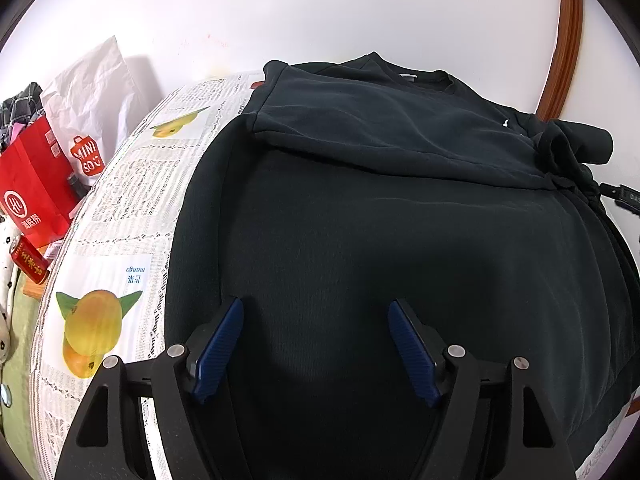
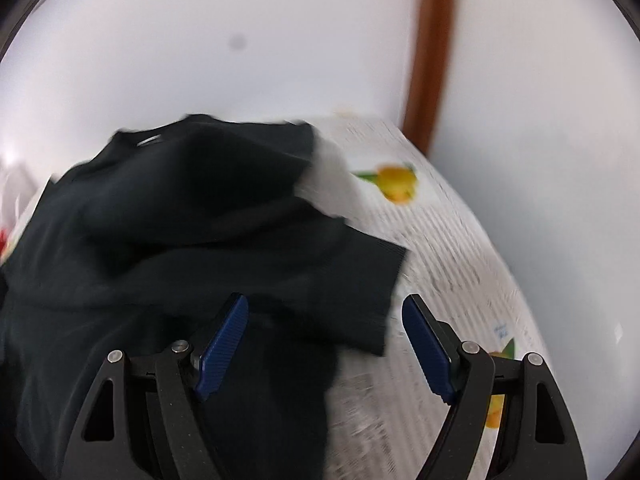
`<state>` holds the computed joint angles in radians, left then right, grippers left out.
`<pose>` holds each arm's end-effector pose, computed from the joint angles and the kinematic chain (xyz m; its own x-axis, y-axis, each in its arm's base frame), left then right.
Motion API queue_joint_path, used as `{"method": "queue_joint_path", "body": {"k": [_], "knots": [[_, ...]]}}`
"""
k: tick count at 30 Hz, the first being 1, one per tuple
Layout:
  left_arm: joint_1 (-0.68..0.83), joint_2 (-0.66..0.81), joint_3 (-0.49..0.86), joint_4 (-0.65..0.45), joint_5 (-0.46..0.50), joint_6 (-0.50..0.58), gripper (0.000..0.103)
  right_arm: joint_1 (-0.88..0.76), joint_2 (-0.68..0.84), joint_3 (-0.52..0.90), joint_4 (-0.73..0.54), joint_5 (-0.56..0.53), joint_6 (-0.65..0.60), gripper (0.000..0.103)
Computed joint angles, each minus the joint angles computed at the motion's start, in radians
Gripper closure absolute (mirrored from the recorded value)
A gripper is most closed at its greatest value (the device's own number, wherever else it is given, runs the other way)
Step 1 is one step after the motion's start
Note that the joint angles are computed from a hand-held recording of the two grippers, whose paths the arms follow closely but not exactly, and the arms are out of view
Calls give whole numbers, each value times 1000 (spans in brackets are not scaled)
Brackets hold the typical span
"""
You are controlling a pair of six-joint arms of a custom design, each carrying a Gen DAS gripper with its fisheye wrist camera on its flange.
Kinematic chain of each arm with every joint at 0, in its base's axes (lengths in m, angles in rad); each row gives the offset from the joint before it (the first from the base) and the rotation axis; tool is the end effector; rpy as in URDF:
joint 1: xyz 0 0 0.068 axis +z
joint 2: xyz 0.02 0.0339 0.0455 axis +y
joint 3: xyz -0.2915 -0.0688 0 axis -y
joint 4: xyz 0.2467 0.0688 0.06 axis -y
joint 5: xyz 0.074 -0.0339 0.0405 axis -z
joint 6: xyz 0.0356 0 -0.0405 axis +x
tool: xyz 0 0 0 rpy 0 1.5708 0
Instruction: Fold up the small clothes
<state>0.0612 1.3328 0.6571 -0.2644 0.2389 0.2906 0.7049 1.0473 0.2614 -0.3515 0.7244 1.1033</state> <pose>0.2454 0.0066 0.2016 -0.7494 0.2330 -0.6197 0.3075 0.9514 -0.0141 0.1169 0.0684 0.1425 -0.5555 0.4052 -0.7261 0.4939 0.8633 0.1039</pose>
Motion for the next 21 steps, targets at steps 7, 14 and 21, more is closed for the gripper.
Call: {"method": "queue_joint_path", "body": {"k": [7,14,21], "knots": [[-9,4,-2,7,-14,0,28,-422,65,-137,483,-424,-309,24],[-10,3,-2,6,-12,2,28,-259,68,-101,516,-256,-350,88],[10,-16,-7,-11,5,13,28,41,-52,100,121,109,-200,93]]}}
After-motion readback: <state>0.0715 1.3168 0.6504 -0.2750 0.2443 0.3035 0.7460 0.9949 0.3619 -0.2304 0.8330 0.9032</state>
